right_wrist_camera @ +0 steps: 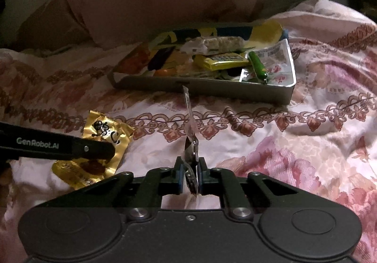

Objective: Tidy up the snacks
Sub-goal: 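Lift both held snacks and carry them over the tin tray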

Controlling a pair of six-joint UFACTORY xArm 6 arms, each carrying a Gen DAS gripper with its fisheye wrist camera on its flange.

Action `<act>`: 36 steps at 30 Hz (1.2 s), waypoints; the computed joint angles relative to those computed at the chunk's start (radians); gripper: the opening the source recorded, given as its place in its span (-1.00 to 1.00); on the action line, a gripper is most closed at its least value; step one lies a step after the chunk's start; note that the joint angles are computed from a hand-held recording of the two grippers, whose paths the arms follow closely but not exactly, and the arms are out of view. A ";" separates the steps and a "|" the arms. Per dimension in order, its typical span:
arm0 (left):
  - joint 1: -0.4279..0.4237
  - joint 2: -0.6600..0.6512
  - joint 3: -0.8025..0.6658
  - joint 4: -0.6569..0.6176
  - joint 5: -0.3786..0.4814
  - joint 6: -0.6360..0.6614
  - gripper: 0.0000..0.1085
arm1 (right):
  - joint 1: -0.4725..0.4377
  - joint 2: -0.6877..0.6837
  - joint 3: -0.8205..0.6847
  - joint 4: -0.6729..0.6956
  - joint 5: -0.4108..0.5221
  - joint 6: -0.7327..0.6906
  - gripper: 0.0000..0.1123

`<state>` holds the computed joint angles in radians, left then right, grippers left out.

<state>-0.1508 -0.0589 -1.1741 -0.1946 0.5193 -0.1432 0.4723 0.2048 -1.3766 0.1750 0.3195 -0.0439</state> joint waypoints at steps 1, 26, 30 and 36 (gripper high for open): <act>-0.001 -0.015 0.015 0.002 -0.003 -0.008 -0.67 | 0.003 -0.008 0.010 0.004 -0.010 -0.001 -0.80; 0.010 0.091 -0.204 0.124 -0.058 -0.172 -0.67 | 0.027 -0.049 0.028 0.265 -0.234 -0.173 -0.80; 0.013 0.179 -0.310 0.115 -0.052 -0.166 -0.67 | 0.021 0.002 -0.031 0.287 -0.247 -0.192 -0.80; 0.021 0.302 -0.473 0.099 -0.015 -0.139 -0.67 | 0.001 0.103 -0.148 0.341 -0.263 -0.247 -0.80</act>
